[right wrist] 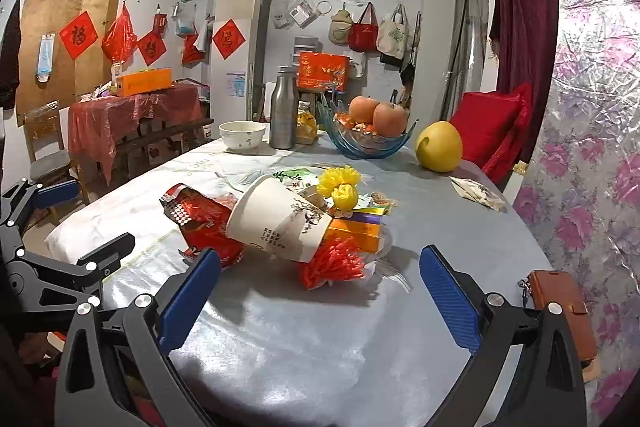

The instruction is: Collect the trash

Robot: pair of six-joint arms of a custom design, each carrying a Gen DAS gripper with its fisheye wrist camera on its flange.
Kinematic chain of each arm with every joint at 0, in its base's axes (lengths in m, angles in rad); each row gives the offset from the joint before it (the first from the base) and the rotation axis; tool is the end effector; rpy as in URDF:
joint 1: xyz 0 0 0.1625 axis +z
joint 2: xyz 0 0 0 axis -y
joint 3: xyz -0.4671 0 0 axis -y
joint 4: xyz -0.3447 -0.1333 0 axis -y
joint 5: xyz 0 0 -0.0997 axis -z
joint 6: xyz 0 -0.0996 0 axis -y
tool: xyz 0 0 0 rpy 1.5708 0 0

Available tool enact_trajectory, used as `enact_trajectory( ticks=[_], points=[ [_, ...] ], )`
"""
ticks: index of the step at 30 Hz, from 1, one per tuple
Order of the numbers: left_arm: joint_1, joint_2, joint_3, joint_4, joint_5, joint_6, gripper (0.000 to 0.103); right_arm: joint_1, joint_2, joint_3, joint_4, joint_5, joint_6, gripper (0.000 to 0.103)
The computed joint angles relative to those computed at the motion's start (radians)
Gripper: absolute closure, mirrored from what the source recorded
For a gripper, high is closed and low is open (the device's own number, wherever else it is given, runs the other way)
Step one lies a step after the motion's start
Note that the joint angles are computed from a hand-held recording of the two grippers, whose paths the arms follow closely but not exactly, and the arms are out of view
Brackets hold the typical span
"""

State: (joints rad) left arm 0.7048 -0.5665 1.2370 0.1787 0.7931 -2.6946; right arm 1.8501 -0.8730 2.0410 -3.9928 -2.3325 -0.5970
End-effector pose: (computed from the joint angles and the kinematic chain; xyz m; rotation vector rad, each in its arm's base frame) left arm -0.3530 -0.5670 0.0799 1.1331 2.0589 -1.0551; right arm 0.2095 -0.4963 0.2756 0.3097 -1.9715 1.2498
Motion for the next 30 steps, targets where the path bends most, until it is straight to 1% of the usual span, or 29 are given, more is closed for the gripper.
enact_trajectory(
  ticks=[7,13,30],
  points=[
    [0.003,0.001,-0.008,0.011,-0.002,-0.013,0.006,0.006,0.001,0.002,0.004,0.005,-0.008,0.005],
    [0.004,0.006,-0.014,0.021,-0.004,-0.021,0.006,0.003,-0.004,0.007,0.019,0.017,0.009,0.006],
    [0.008,0.009,-0.013,0.020,-0.006,-0.026,0.006,0.002,0.001,0.009,0.020,0.030,0.008,0.006]
  ],
)
